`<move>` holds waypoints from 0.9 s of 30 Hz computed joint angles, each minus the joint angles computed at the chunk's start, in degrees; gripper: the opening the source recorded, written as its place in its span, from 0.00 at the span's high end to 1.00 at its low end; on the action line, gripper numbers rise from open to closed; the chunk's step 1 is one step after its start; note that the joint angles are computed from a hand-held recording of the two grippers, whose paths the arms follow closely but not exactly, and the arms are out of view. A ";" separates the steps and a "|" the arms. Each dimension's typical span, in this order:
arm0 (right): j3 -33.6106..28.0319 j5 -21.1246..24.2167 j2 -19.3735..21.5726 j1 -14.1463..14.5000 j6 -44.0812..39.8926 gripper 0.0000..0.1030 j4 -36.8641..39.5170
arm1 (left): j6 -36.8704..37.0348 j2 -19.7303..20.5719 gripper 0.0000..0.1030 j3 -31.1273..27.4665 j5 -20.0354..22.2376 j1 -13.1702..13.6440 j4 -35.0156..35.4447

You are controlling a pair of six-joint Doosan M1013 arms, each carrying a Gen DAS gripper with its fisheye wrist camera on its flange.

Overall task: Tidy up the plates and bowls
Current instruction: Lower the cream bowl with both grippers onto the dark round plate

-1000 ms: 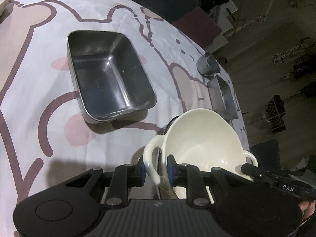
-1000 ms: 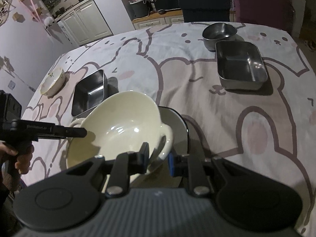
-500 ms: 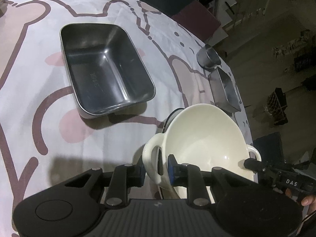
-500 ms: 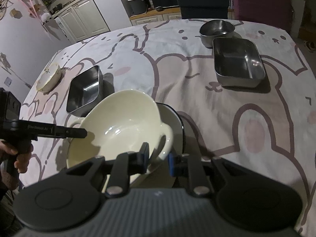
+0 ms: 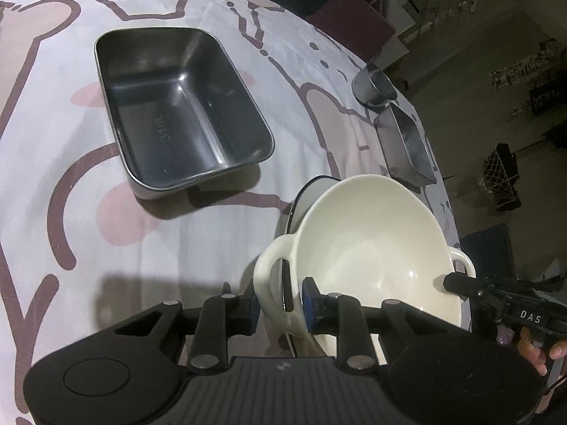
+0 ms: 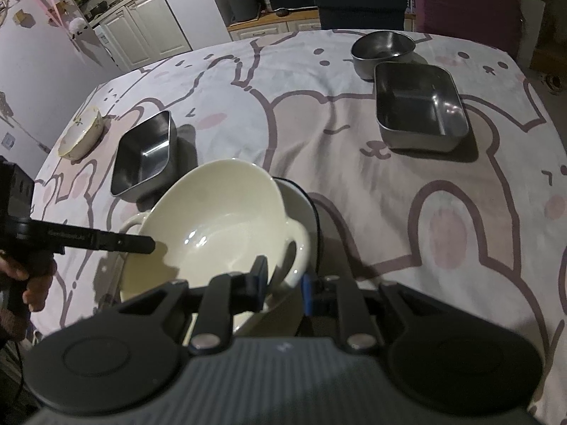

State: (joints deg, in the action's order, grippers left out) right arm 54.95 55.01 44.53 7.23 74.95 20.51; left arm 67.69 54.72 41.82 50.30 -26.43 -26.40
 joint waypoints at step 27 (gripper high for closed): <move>-0.47 1.08 0.37 0.14 2.40 0.76 -1.75 | 0.80 0.20 0.75 -0.82 0.18 -0.27 1.65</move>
